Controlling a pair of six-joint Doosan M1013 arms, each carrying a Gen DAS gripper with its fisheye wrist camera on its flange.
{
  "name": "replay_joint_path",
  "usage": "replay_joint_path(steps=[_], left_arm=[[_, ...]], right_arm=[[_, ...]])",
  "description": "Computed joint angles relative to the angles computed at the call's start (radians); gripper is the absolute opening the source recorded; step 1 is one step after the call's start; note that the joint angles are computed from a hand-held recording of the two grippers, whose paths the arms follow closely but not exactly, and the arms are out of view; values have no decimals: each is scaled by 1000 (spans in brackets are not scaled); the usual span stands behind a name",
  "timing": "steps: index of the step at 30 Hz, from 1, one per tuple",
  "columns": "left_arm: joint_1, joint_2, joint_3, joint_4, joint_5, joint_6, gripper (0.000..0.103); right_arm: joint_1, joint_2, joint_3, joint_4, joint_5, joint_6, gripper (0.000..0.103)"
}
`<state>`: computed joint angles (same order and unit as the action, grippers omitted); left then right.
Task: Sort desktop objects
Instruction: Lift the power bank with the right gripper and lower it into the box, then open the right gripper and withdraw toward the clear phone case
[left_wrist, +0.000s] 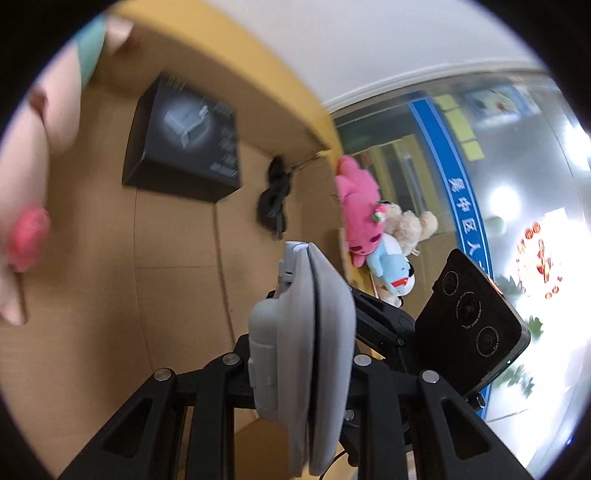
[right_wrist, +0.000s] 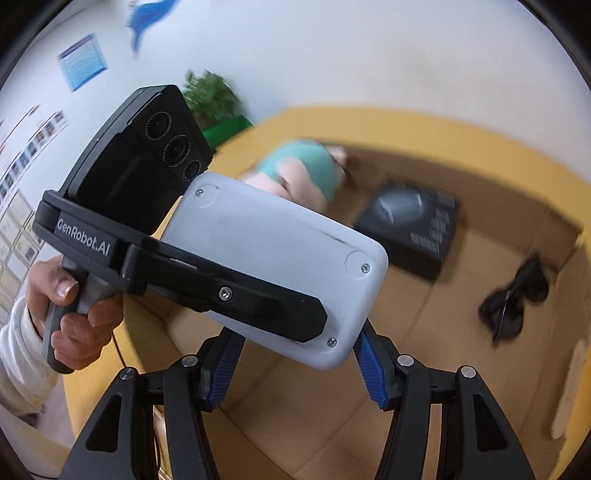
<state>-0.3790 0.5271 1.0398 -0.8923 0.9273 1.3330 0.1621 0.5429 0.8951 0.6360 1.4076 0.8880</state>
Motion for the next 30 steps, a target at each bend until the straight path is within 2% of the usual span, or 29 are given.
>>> replay_joint_path(steps=[2,3,8,10,11,16,20,22,24,25,28,30], left_arm=[[4,28,-17,-26,26,-16,23],[6,41,-24,-36,36,-27,23],[11,80,-52,-30,89,-121,23],[13,88,-62,3,115,-177,25],[11,88,-66,29,121,-198,36],[6,88,-88,84,164,-228,56],[-4,68,-101,162,185,-249,56],[-14,42,-99,230,187,-244,56],[-34,3,-91,355,172,-257,56],[-52,-34,-73,457,145,-270,56],[-107,-143,5,722,51,-325,58],[-157,-216,63,923,12,-398,67]], right_arm=[[1,29,-33,-34,42,45,58],[1,60,-76,-51,96,109,58],[7,138,-187,-119,229,235,58],[15,148,-207,-162,245,261,58],[15,155,-214,-175,252,280,58],[13,160,-215,-183,261,300,59],[11,183,-251,-190,268,306,65],[12,167,-235,-199,256,297,68],[18,131,-198,-233,215,277,74],[17,104,-168,-249,186,263,76],[17,-22,-15,-268,3,203,83],[11,-123,112,-227,-142,144,97]])
